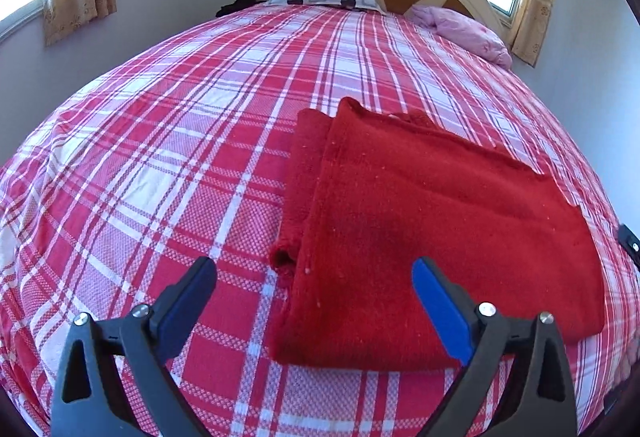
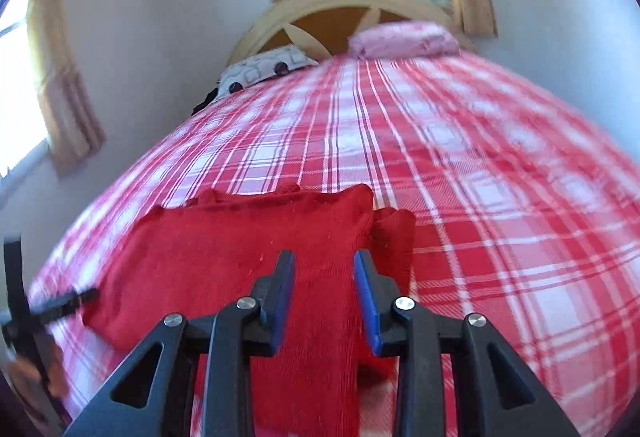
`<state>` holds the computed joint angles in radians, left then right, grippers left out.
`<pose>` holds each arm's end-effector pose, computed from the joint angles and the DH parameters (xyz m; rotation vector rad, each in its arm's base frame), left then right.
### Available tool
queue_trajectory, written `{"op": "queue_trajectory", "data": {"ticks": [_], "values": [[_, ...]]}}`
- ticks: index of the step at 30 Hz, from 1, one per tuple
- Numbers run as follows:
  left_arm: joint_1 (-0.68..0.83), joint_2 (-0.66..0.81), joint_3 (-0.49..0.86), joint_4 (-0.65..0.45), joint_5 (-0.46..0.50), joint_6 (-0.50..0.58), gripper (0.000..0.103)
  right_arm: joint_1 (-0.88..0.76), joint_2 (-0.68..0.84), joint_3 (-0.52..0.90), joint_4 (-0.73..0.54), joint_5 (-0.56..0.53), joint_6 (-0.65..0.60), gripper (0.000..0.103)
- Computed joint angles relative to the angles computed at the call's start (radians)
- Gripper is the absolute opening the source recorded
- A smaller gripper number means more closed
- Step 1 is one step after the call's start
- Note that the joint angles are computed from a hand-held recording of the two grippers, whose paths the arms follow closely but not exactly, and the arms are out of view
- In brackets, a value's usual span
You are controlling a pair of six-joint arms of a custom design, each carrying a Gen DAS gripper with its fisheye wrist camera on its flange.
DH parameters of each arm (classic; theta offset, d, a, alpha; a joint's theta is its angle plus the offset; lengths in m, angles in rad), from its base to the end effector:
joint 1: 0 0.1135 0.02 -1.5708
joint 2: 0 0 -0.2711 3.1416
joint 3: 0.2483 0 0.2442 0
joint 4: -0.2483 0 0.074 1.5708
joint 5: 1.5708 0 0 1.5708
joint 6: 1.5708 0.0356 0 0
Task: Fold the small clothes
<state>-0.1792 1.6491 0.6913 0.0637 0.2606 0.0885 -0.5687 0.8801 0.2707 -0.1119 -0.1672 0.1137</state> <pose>0.2880 -0.0615 0.1402 0.4397 2.4174 -0.3605 0.1360 -0.0799 0.1641 0.6811 2.1762 -0.0464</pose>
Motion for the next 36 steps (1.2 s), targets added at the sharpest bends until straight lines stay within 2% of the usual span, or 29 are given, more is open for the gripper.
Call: {"op": "queue_trajectory", "data": {"ticks": [3, 6, 7, 9, 14, 16, 17, 19, 21, 22, 24, 28, 29, 32, 34, 36], "values": [[0.007, 0.041, 0.016, -0.001, 0.019, -0.012, 0.100, 0.033, 0.220, 0.010, 0.130, 0.052, -0.006, 0.032], [-0.002, 0.081, 0.033, -0.012, 0.014, -0.033, 0.100, 0.059, 0.337, -0.015, 0.211, 0.103, 0.038, 0.032], [-0.006, 0.092, 0.037, -0.015, 0.014, -0.030, 0.100, 0.051, 0.318, -0.043, 0.244, 0.095, 0.044, 0.032], [-0.012, 0.096, 0.027, 0.001, 0.002, -0.019, 0.100, 0.056, 0.278, -0.072, 0.262, 0.081, 0.026, 0.014], [-0.022, 0.092, 0.017, 0.017, -0.015, 0.000, 0.100, 0.043, 0.129, -0.107, 0.187, 0.054, -0.015, 0.010], [-0.018, 0.089, 0.016, 0.021, -0.006, 0.008, 0.100, 0.045, 0.052, -0.128, 0.147, 0.105, -0.018, 0.010], [-0.017, 0.081, 0.013, 0.023, -0.001, 0.015, 0.100, 0.035, 0.056, -0.138, 0.156, 0.123, -0.019, 0.009], [-0.020, 0.077, 0.008, 0.037, -0.004, 0.026, 0.100, -0.046, 0.172, -0.131, 0.214, 0.029, -0.028, 0.009], [-0.046, 0.095, 0.021, 0.039, -0.051, 0.036, 0.100, -0.067, 0.193, -0.117, 0.211, -0.008, -0.037, 0.009], [-0.067, 0.115, 0.035, 0.027, -0.090, 0.044, 0.102, -0.057, 0.183, -0.113, 0.198, 0.000, -0.043, 0.010], [-0.076, 0.120, 0.032, 0.042, -0.106, 0.039, 0.102, -0.049, 0.141, -0.106, 0.150, 0.011, -0.054, 0.011], [-0.091, 0.099, 0.006, 0.070, -0.147, 0.051, 0.102, 0.057, -0.209, -0.119, -0.024, 0.168, 0.043, 0.012], [-0.093, 0.098, -0.001, 0.081, -0.153, 0.052, 0.102, 0.123, -0.237, -0.109, -0.045, 0.214, 0.047, 0.012], [-0.099, 0.098, -0.004, 0.087, -0.169, 0.047, 0.103, 0.293, -0.144, -0.095, -0.007, 0.283, 0.069, 0.012], [-0.100, 0.094, -0.002, 0.079, -0.173, 0.044, 0.103, 0.359, -0.028, -0.114, 0.080, 0.300, 0.087, 0.012], [-0.102, 0.087, -0.005, 0.072, -0.177, 0.046, 0.103, 0.365, 0.166, -0.135, 0.211, 0.293, 0.086, 0.012]]}}
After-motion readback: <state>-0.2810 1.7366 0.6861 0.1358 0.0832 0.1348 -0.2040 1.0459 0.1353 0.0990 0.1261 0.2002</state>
